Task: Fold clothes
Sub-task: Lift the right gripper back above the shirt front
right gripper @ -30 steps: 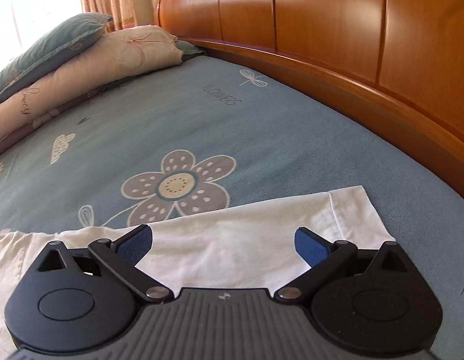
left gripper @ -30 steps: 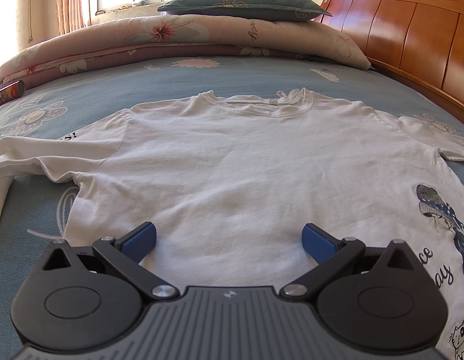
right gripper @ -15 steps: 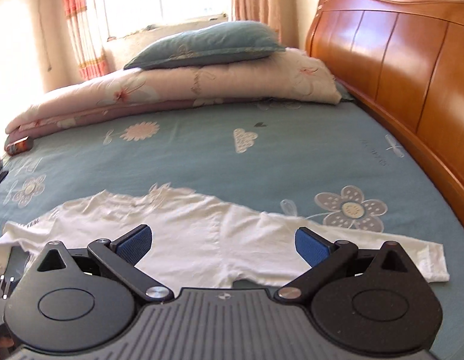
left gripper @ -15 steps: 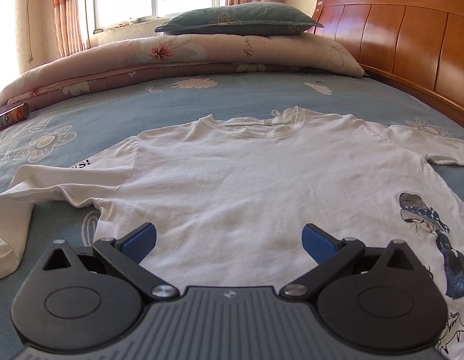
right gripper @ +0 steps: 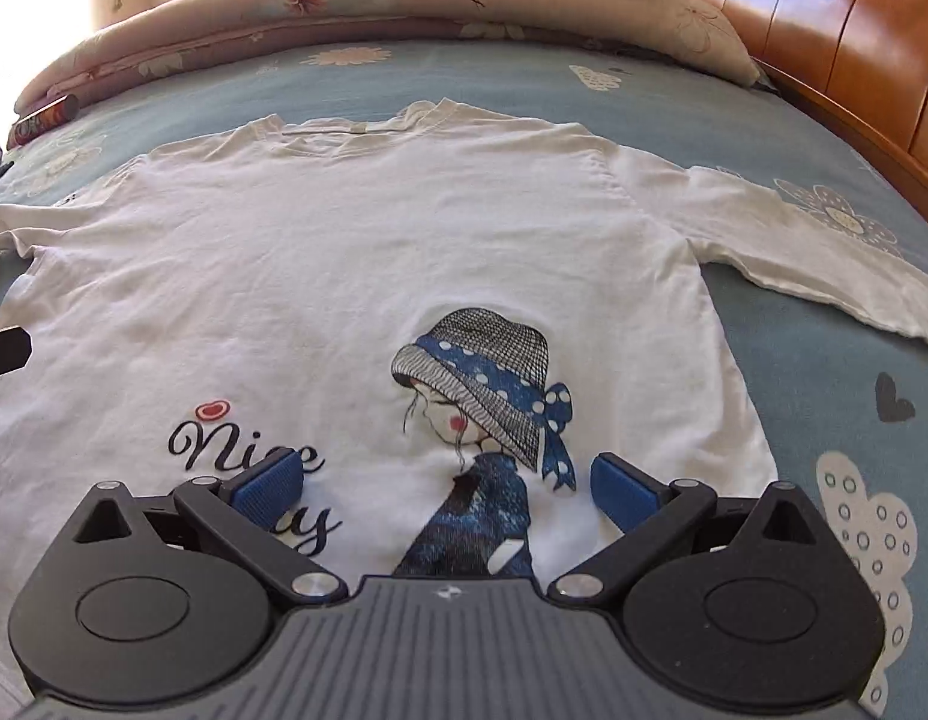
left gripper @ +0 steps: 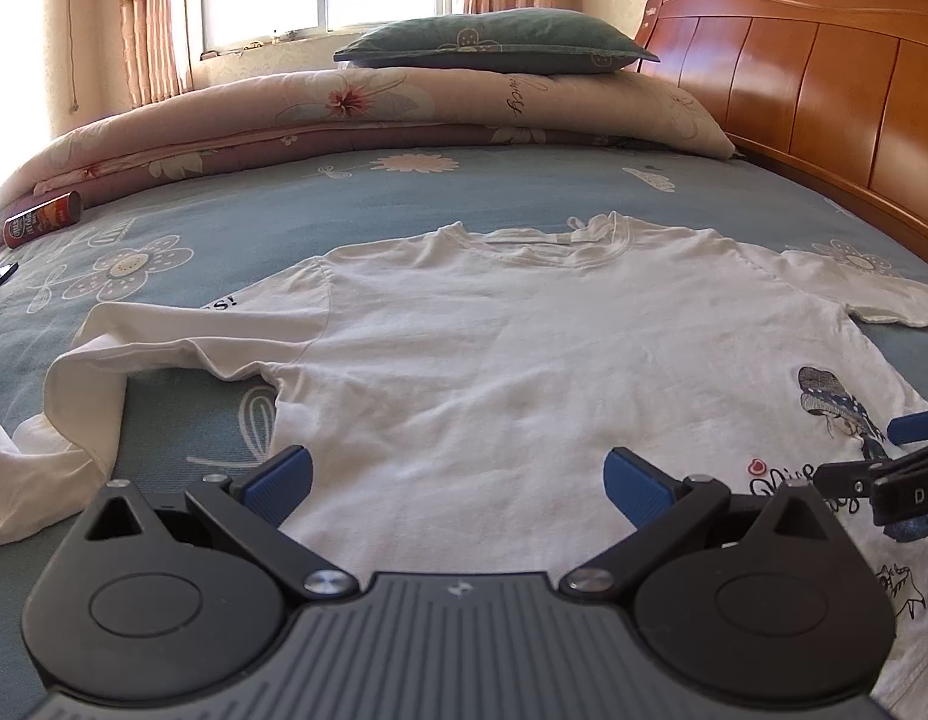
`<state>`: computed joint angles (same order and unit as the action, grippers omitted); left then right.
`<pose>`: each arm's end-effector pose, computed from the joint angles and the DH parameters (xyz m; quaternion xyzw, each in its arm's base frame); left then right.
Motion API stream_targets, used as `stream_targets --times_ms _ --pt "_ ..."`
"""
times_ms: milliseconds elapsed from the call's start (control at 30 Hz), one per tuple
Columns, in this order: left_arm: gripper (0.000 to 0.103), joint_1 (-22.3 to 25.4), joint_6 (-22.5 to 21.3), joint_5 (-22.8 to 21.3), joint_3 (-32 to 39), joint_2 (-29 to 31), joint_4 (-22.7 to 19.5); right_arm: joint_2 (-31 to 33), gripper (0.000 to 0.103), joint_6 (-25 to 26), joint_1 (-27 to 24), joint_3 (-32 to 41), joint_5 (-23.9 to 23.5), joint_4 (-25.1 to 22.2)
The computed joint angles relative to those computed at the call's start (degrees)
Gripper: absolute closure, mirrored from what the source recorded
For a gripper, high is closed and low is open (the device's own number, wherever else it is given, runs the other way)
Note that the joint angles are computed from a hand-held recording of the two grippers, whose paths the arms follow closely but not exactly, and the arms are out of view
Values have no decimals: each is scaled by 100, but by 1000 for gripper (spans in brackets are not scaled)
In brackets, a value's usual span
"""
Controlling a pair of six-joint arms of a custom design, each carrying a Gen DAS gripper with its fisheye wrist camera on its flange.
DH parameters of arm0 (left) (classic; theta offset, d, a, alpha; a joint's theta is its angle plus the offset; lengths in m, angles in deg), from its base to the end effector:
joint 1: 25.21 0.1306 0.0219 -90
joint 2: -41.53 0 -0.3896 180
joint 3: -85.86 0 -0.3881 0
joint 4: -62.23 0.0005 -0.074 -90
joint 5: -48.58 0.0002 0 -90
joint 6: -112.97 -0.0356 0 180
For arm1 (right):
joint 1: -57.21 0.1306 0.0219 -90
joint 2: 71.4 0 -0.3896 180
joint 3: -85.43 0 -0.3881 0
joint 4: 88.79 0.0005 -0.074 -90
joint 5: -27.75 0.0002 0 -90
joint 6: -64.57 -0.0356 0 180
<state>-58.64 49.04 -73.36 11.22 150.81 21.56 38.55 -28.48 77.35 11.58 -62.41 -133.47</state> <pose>0.5207 -0.3218 0.3985 -0.0491 0.8919 0.0362 0.4481 0.5771 0.2112 0.3889 -0.1394 0.9246 0.0725 0.3470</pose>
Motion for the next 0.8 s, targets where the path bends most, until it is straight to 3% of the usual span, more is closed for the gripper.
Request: stream_targets --times_ms 200,333,467,600,700,800 --pt "1 -170 -329 144 208 297 -368 -612 0 -40 98 -1033 295 793" --pt "1 -185 -54 207 218 361 -415 -700 0 -155 149 -1303 452 1244" --pt "0 -149 113 310 192 366 -372 -844 0 -101 108 -1546 301 1487" --pt "0 -157 153 293 116 339 -269 -899 0 -108 131 -1418 173 1181" --pt "0 -156 176 293 114 342 -254 -889 0 -121 133 -1214 -292 1293" --pt "1 -140 183 367 143 332 -322 -677 0 182 191 -705 -621 1434"
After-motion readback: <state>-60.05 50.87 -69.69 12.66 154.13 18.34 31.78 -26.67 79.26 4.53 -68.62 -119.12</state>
